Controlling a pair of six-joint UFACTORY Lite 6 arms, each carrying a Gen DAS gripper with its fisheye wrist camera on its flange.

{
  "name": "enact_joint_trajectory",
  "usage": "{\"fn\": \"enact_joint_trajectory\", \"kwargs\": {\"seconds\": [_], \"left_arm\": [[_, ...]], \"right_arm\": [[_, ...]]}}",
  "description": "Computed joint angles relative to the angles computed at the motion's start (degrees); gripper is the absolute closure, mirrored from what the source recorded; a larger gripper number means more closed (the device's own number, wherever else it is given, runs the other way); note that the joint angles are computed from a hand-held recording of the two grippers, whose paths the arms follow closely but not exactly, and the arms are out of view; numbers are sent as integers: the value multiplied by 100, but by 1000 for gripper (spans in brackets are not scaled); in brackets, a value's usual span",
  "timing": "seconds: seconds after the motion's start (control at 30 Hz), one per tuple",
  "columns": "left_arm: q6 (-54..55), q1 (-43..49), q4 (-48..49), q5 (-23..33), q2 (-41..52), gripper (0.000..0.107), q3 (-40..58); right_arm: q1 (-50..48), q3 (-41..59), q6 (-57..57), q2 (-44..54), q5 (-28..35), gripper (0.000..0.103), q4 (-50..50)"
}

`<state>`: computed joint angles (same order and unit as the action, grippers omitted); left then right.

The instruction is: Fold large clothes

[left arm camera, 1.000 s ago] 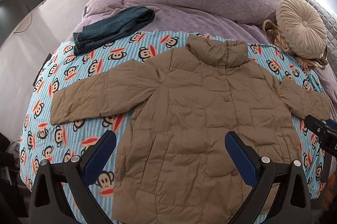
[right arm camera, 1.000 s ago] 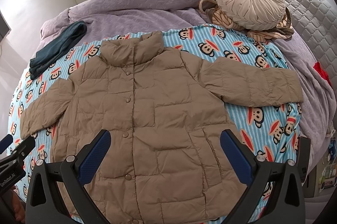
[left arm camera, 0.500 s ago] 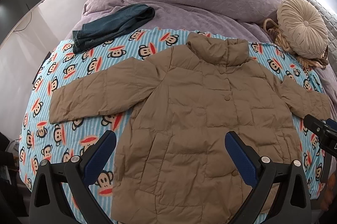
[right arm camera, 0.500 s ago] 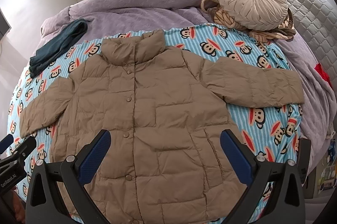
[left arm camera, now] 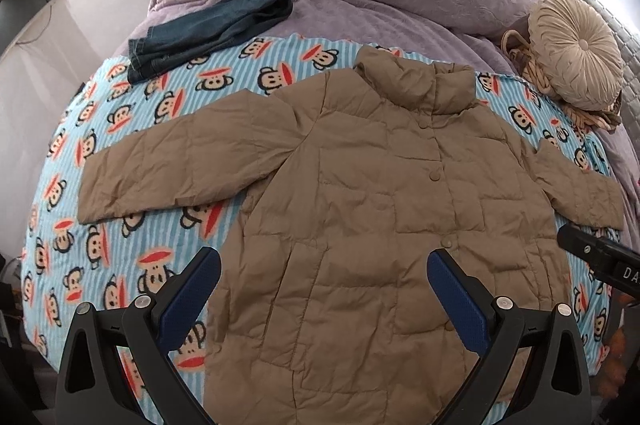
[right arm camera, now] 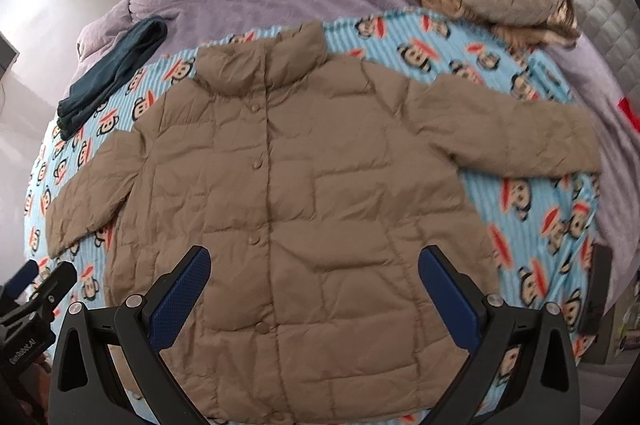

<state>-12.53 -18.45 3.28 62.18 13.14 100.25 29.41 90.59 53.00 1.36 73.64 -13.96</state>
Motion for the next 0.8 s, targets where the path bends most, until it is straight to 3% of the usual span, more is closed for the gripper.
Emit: {"fn": "enact_joint_trajectory", "kwargs": {"seconds": [0.27, 0.47, 0.57, 0.7, 0.8], "left_arm": [[1670, 1755, -2104, -830, 265, 4, -897], [2880, 3378, -3469, -1484, 1269, 4, -884], [3247, 3950, -3885, -1587, 1999, 4, -401], [3311, 4677, -4464, -1169, 3596, 4, 1047], [3005, 4984, -4805, -761, 4804, 4, 2465]], "right_arm": [[-30, -73, -405, 625, -685, 0, 728], [61, 325, -876, 1566, -1481, 0, 1514], [240, 704, -1079, 2100, -1870, 0, 1613], [393, 2048, -1544, 3328, -1390, 0, 1959], [467, 2396, -1593, 3704, -1422, 0, 2131]]}}
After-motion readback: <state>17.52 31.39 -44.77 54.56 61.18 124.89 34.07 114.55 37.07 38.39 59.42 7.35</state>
